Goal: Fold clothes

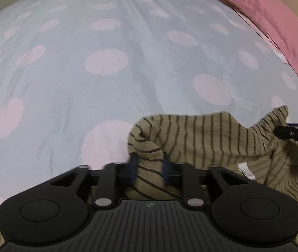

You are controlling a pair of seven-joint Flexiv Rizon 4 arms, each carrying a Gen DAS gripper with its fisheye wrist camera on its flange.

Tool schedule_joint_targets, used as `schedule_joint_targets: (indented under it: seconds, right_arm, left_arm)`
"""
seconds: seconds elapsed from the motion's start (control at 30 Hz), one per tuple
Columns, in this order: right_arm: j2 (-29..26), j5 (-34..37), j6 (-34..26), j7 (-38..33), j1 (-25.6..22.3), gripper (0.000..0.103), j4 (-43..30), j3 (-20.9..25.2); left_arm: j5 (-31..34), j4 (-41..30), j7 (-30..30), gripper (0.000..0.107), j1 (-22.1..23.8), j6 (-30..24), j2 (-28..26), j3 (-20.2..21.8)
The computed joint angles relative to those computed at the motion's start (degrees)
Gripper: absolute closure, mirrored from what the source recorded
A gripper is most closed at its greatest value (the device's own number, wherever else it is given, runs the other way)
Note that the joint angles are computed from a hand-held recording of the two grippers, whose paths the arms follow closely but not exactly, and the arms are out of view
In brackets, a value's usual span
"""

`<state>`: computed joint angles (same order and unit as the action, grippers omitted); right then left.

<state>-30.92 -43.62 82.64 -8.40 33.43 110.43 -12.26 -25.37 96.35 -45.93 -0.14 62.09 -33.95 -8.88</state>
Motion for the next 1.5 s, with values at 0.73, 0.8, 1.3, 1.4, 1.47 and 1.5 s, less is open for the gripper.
schedule_joint_targets:
  seconds: [0.73, 0.8, 1.3, 1.4, 1.47, 1.5]
  right_arm:
    - [-3.1, -6.3, -2.9, 4.0, -2.6, 0.061, -8.7, 0.2]
    - [-1.7, -7.4, -1.5, 5.9, -1.5, 0.061, -6.8, -1.6]
    - [22.7, -24.0, -6.9, 24.7, -2.1, 0.053, 17.9, 2.4]
    - [26.2, -23.2, -7.5, 26.7, -2.8, 0.052, 21.8, 7.0]
    - [27.7, -24.9, -6.8, 29.6, -3.3, 0.052, 23.8, 9.7]
    - [28.3, -25.0, -6.9, 30.4, -3.2, 0.051, 24.6, 11.3]
  left_arm:
    - [-2.8, -5.5, -3.8, 0.081, 1.9, 5.4, -3.1, -2.1]
    - [-4.3, -4.1, -2.5, 0.07, 3.4, 6.1, -2.1, -3.3]
    - [-14.4, 15.5, 9.8, 0.056, 9.6, 4.7, 16.8, 1.4]
    - [-15.1, 21.2, 12.5, 0.056, 9.1, 1.0, 22.8, 5.4]
    - [-14.9, 24.3, 13.5, 0.056, 8.7, -1.5, 26.4, 8.4]
    - [-14.2, 26.2, 13.9, 0.056, 8.6, -3.0, 28.5, 10.0]
